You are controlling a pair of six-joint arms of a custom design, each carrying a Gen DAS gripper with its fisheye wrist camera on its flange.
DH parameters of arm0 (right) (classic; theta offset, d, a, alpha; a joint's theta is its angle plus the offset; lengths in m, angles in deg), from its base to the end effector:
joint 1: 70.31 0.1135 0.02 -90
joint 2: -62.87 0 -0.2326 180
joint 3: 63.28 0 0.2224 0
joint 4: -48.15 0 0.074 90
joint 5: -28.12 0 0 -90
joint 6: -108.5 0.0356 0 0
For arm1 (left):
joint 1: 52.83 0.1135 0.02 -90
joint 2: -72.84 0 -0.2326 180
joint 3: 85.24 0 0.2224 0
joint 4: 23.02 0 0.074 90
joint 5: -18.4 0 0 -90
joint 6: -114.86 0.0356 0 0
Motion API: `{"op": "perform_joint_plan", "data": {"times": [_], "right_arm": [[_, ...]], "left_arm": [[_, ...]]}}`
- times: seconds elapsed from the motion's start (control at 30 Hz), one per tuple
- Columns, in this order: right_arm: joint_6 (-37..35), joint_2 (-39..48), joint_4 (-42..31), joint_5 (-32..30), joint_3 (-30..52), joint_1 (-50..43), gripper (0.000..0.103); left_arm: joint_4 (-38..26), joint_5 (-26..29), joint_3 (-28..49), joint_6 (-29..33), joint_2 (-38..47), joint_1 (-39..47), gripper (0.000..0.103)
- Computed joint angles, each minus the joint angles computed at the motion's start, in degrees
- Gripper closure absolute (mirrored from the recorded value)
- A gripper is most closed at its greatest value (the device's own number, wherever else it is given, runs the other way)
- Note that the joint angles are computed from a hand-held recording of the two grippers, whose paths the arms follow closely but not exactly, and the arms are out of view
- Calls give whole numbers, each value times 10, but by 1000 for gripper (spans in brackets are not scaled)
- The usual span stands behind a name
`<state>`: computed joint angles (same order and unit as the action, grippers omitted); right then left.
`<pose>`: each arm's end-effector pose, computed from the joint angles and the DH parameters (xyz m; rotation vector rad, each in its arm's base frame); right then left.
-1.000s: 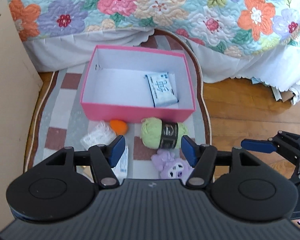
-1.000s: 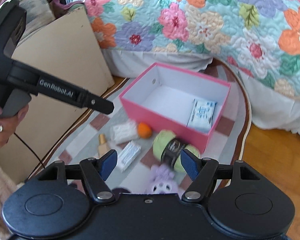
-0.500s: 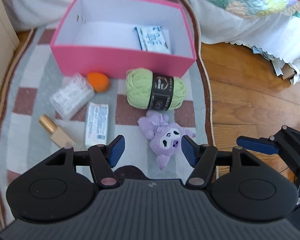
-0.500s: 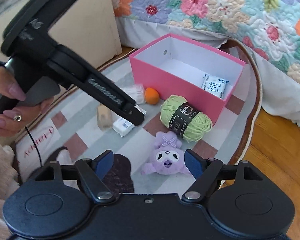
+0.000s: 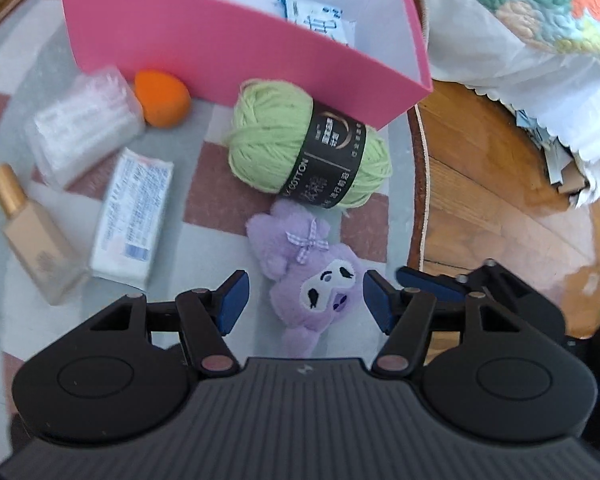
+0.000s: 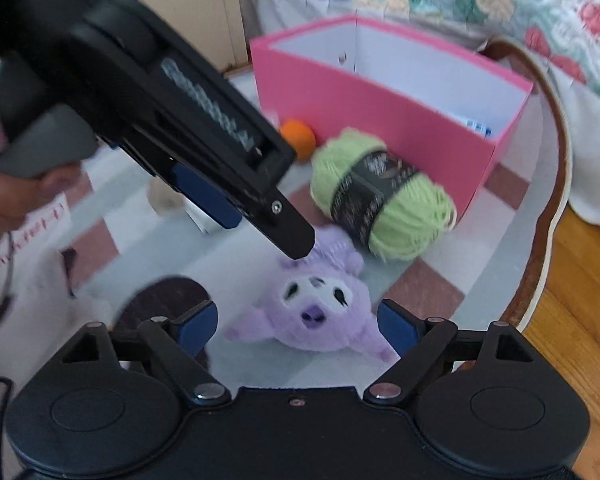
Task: Organize objects
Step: 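Move the right gripper back to the purple plush doll, then close the right gripper on the purple plush doll and lift it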
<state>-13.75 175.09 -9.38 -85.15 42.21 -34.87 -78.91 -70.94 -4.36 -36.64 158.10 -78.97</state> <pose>0.2975 0.2290 0.2066 -1.5802 2.1325 0.5626 0.2484 -0.1224 0.2331 -0.8249 2.6017 -0.5129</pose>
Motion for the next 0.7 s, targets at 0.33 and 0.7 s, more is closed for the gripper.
{"op": "perform_joint_plan", "data": {"times": [0.33, 0.7], "right_arm": [[21, 88, -28, -22, 51, -5, 13], [114, -41, 137, 34, -150, 18, 14]], "left_arm": [[105, 1, -53, -53, 32, -14, 41], [172, 8, -116, -93, 30, -36, 37]]}}
